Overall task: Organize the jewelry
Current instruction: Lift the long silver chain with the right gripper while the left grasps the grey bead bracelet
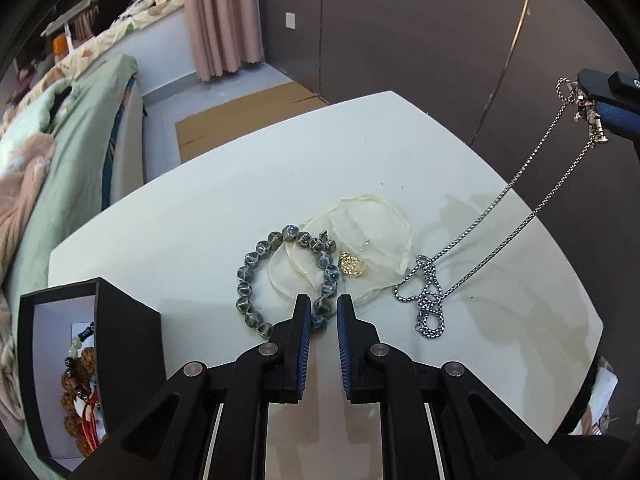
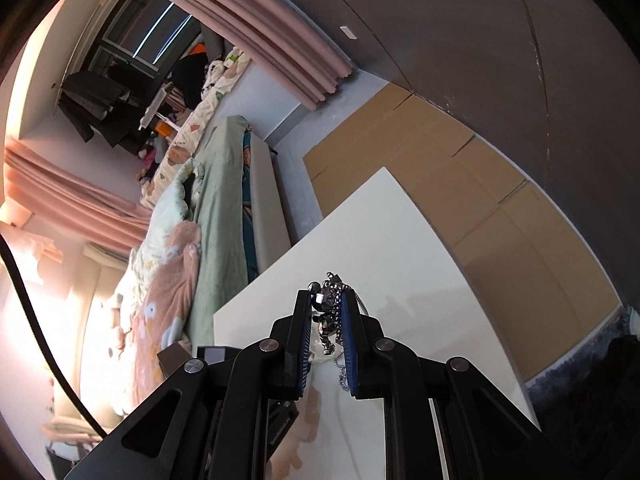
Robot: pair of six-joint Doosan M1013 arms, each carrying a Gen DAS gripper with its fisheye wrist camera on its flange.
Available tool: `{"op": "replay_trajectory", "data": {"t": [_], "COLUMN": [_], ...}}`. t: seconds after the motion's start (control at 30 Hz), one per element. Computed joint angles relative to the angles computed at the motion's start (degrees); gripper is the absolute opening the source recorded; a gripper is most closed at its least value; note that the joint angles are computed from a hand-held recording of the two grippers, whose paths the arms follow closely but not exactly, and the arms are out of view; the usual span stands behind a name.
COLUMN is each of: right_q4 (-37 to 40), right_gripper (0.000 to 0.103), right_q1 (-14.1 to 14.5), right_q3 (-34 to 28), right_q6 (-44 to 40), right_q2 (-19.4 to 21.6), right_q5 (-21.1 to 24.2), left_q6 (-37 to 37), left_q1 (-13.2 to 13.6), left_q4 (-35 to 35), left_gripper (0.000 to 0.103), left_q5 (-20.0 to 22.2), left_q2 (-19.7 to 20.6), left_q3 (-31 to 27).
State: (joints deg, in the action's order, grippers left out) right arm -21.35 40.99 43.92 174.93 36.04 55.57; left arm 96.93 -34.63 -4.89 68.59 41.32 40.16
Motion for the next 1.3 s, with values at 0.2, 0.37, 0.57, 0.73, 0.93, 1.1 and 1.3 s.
{"op": "replay_trajectory", "data": {"t": [0.2, 0.37, 0.57, 0.73, 0.93, 1.1, 1.3], "right_q4": [0.48, 0.81, 0.69, 0.59, 0.59, 1.27, 1.17], "right_gripper": [0.016, 0.016, 0.016, 0.016, 0.016, 0.016, 0.016], "right_q1": [-0.02, -0.08, -0.01, 0.04, 0.1, 0.24, 0.62], "right_q3": [-0.33, -0.5, -0.93, -0.38, -0.63, -1.87, -2.89], "right_q6": [-0.66, -0.67, -0.96, -0.45, -0.74, -1.75, -2.44], "right_q2": [0.19, 0.4, 0.6, 0.29, 0.4, 1.09, 1.65], "right_q5": [0.28, 0.85, 1.09, 1.36, 1.7, 2.31, 2.01], "left_q6": [-0.05, 0.84, 0.61, 2.49, 2.86, 3.09, 1.92], "left_q1": [1.02, 0.85, 0.88, 0.08, 0.2, 0.31, 1.6], "left_q4": [-3.65, -2.01, -3.28, -0.38, 0.17, 0.35, -4.73], "left_gripper": [0.014, 0.059, 0.06, 0.051, 0.025, 0.01, 0.01], "left_q5": [2.83, -0.23, 1.28, 0.87, 1.36, 1.99, -0.51], "left_q2": [1.11, -0.14, 0.64, 0.11, -0.65, -1.16, -3.83], "left_q3": [-2.55, -0.61, -1.21, 0.2, 1.11, 1.79, 4.62]}}
